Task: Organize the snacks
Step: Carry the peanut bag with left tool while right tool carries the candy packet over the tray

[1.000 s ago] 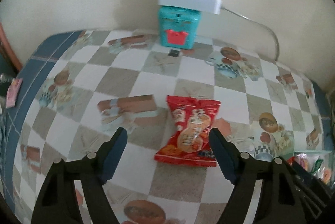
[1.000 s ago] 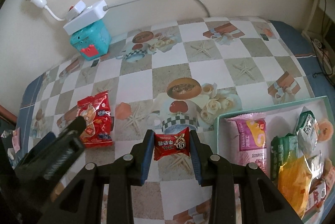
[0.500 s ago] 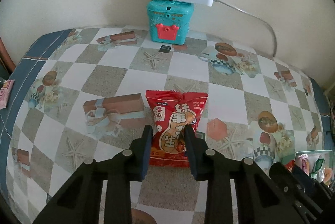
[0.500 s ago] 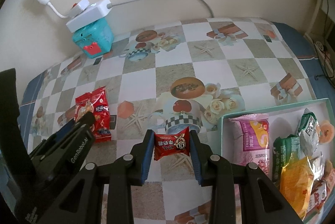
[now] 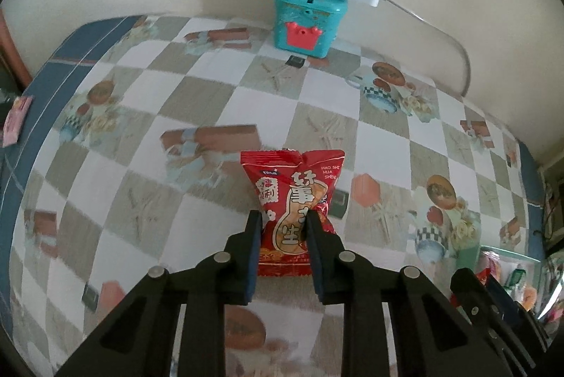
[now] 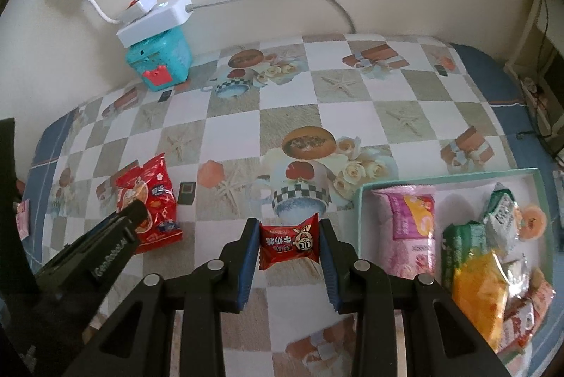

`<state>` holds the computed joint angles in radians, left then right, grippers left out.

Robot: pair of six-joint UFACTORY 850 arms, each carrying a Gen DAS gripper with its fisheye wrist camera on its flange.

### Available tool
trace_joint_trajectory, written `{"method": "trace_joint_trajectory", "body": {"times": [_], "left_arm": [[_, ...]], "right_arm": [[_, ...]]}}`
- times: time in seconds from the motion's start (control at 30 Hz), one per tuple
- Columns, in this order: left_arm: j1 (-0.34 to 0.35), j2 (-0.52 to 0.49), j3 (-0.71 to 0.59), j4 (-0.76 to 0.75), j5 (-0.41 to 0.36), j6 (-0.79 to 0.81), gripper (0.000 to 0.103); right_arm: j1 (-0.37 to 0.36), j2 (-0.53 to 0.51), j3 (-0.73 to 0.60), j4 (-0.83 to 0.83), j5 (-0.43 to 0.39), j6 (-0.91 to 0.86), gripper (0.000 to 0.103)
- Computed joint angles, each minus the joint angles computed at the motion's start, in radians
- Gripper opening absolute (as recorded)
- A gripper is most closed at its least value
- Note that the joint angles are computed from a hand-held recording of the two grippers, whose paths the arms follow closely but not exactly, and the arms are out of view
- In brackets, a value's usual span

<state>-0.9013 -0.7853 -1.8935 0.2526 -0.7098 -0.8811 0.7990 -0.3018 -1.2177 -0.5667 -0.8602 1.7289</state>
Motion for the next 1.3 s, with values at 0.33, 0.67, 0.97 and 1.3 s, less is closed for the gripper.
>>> {"method": "trace_joint_trajectory", "body": {"times": [0.33,0.67,0.97,1.3], "left_arm": [[-0.005,0.169,0.151,-0.004,-0.026,-0.128,0.026],[-0.035,0.350,0.355,0.037,0.008,-0.222,0.026],[-0.078,0.437,0.447,0.049,0.021,-0.254,0.026],[-0.133,0.427,0.436,0.065,0.017,-0.231,0.026]], "right_arm": [[0.094,0.059,-0.054,-0.028,-0.172,0.071,0.035],[0.211,0.103,-0.065,-0.066,-0.300,0.159,0.035],[0.294,0.128,-0.036,-0.062,-0.336,0.218,0.035],[0.288,0.215,0.087,-0.010,-0.283,0.307,0.035]]}}
